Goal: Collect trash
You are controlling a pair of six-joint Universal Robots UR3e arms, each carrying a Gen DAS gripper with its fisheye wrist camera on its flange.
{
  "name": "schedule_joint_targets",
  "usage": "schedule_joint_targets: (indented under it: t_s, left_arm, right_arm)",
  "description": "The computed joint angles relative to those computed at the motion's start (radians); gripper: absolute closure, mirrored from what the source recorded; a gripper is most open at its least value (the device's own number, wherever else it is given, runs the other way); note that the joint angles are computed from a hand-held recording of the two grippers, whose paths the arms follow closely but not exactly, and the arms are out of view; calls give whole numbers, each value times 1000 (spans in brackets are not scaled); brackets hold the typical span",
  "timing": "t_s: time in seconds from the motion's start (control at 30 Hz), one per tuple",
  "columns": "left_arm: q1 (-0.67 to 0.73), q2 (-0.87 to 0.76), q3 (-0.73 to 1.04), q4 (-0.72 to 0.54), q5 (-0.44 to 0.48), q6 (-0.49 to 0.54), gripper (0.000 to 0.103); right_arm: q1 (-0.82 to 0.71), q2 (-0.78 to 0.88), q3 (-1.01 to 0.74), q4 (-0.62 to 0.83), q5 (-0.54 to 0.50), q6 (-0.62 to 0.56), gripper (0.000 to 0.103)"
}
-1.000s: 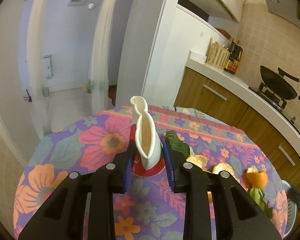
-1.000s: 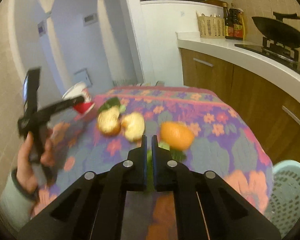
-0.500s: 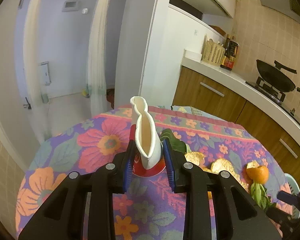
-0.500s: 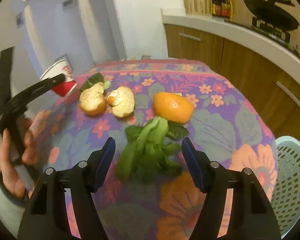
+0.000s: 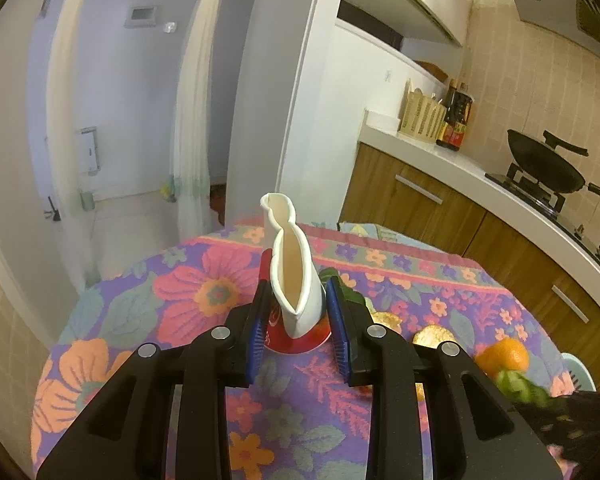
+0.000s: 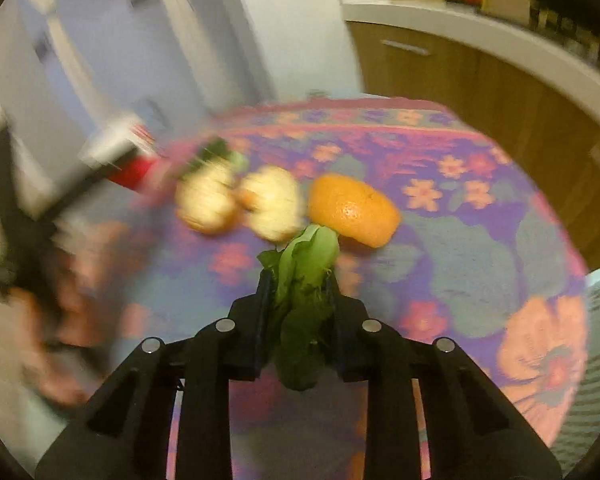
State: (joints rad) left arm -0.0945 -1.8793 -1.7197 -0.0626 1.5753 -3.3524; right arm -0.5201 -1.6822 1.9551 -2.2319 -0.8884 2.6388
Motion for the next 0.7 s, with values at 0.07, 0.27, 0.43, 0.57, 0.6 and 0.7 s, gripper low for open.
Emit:
schedule_joint_targets:
  t_s: [0.07, 0.27, 0.43, 0.57, 0.6, 0.7]
  left_arm:
    - [-8, 6, -8, 19, 12, 0, 76]
    - [-33, 32, -19, 37, 18, 18, 76]
    - [-62, 93, -55, 29, 5, 34, 76]
    - [-110, 130, -54, 9, 16, 43, 76]
    - [-122, 134, -50, 3, 21, 44, 76]
    - [-170, 138, -26, -15, 38, 60, 76]
  right_arm:
    - [-82, -30, -57, 257, 137, -121, 81]
    - [-162, -63, -147, 689, 216, -380, 81]
    - [-187, -69, -145, 744, 96, -399, 81]
    - [-247, -165, -83, 816, 26, -507, 81]
    - [-264, -196, -54, 800, 16, -514, 81]
    - [-332, -338, 78, 675, -53, -516, 81]
